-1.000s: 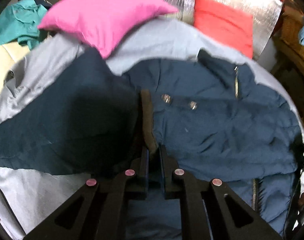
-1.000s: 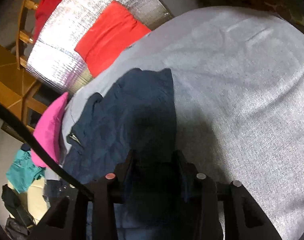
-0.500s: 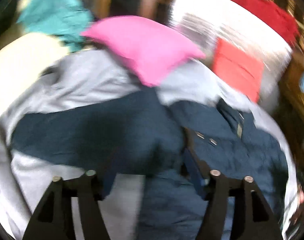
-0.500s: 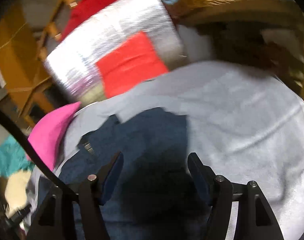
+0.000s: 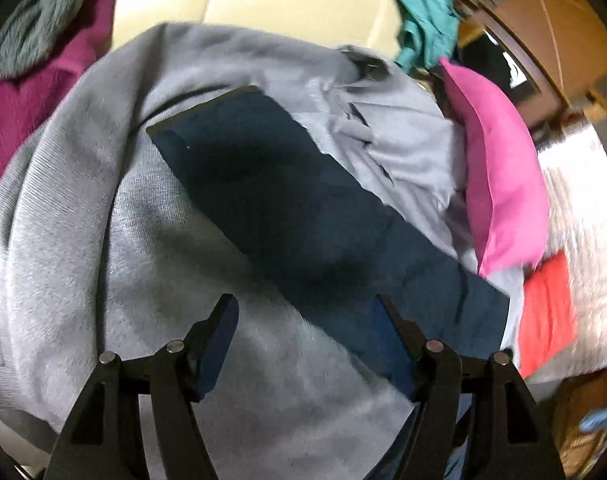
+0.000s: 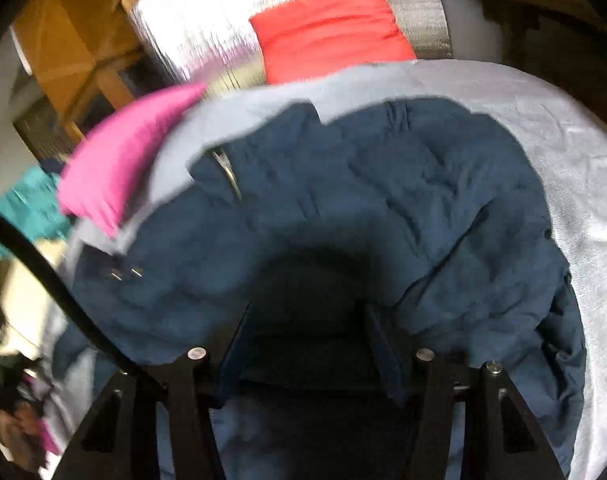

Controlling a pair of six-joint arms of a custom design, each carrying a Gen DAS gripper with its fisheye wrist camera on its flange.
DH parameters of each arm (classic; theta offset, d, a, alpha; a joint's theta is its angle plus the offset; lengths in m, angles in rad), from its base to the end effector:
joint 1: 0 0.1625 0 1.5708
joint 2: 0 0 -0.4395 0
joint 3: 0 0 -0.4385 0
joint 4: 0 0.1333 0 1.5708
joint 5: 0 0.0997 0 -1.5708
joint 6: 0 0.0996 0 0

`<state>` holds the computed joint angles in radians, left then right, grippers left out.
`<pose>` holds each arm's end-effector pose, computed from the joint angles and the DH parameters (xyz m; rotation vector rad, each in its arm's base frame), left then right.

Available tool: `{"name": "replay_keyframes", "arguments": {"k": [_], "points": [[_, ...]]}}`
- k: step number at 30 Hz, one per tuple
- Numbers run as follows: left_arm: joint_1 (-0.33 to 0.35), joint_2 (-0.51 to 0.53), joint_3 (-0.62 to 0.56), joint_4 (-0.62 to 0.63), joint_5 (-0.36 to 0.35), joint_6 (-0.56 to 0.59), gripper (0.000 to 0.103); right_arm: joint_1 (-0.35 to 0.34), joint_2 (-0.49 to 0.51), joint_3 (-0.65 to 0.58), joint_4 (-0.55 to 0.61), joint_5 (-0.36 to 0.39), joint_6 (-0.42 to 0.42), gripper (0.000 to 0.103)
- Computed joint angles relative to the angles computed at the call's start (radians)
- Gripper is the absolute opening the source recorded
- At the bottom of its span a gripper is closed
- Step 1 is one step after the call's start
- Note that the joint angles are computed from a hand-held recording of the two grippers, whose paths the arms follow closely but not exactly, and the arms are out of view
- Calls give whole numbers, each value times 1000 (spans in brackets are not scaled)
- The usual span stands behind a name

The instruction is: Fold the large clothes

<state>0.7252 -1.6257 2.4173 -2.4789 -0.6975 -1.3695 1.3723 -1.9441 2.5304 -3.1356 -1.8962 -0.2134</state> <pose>-0.1532 -0.4159 0.2374 -0.7449 2.5040 -1.1583 0.0326 -0.3523 0.3591 -0.1911 -2.3918 1.1655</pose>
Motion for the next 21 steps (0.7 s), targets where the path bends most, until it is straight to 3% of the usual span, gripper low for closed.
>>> {"name": "replay_keyframes", "arguments": {"k": [3,5,7,11,17,21], "points": [[43,26,11,-131,-34,53,66,-3,-46,15,-22,16,-6,60],[77,55,12,-228,-74,101,41,-26,-87,31,-18,57,-1,60],[111,78,14,-301,-118,136,29,-35,-98,37,-16,71,12,60],[138,110,17,-400,-133,177,17,-24,-86,30,-19,56,34,60],[42,129,-22,-308,12,226,7,-46,-100,21,-16,82,56,60],[-65,165,-39,-406,93,386,7,-65,-126,27,-19,110,65,60]]}}
